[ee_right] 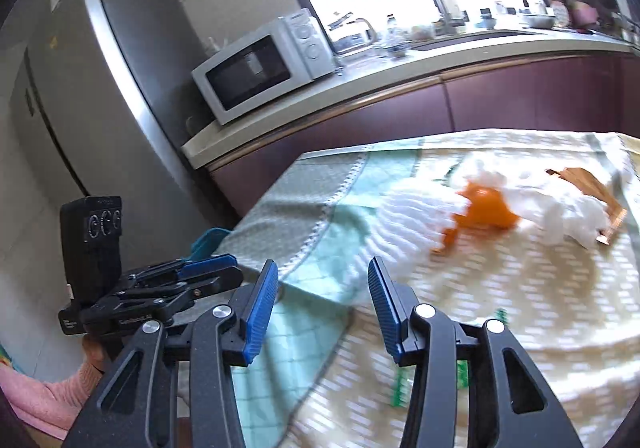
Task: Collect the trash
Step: 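Move both open tools back over the table toward the remaining trash, then grasp the large foam net with the left tool while the right grasps the green packet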
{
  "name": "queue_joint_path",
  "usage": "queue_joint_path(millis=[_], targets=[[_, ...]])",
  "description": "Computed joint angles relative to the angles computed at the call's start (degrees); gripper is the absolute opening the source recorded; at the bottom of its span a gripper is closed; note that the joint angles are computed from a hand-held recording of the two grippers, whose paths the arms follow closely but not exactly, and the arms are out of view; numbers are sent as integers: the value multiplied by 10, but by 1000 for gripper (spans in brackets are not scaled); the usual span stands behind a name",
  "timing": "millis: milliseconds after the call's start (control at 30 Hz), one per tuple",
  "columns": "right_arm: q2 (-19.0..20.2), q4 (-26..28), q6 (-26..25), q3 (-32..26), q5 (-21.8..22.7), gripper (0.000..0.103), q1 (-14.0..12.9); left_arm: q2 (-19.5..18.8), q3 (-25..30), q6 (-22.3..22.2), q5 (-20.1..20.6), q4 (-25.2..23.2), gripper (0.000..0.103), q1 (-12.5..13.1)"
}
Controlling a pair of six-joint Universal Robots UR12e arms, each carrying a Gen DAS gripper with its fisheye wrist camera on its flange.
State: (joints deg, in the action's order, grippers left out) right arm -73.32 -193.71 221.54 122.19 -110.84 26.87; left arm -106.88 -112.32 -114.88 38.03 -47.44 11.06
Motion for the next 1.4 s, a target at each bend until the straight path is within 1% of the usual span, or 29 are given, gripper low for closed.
queue_joint_path(millis=[100,167,233,300,400,467,567,667,733,767,833,867,933,1033,1133,1200,1233,1267,1300,1400], targets=[[-18,10,45,34,-26,50,-4,7,-9,5,12,5,44,-23],[-25,12,65,51,-33,53,-8,11,-17,5,20,16,46,-38],[-30,15,82,65,-31,53,-12,13,-23,2,30,32,48,-50],[-29,13,96,72,-20,54,-16,14,-30,-13,42,62,48,-61],[-21,8,107,75,-12,60,-16,12,-37,-34,61,105,50,-76],[-18,2,109,76,-8,62,-16,9,-36,-39,68,116,55,-81],[-14,2,103,74,5,62,-18,3,-36,-60,88,146,55,-91],[-11,12,98,68,12,63,-18,-5,-33,-78,110,169,51,-100],[-9,15,93,65,11,63,-17,-9,-27,-87,122,162,44,-104],[-8,15,92,64,12,63,-17,-10,-26,-91,125,158,42,-105],[-7,16,91,62,11,62,-16,-13,-23,-97,128,153,33,-105],[-7,20,91,61,8,61,-15,-13,-22,-98,127,150,30,-105],[-7,21,93,61,6,58,-14,-14,-19,-100,122,140,19,-102],[-8,18,101,65,5,50,-16,-13,-15,-106,114,128,11,-97],[-9,11,106,70,8,38,-18,-11,-13,-104,103,109,10,-91],[-9,3,109,73,18,28,-20,-8,-12,-101,93,100,10,-85],[-8,-1,110,75,20,26,-21,-6,-12,-98,87,95,10,-82],[-8,-5,111,76,23,20,-22,-4,-13,-96,81,92,10,-79],[-7,-11,112,77,26,17,-22,-1,-14,-94,75,89,10,-76],[-6,-24,112,80,27,13,-21,6,-17,-86,58,79,10,-67]])
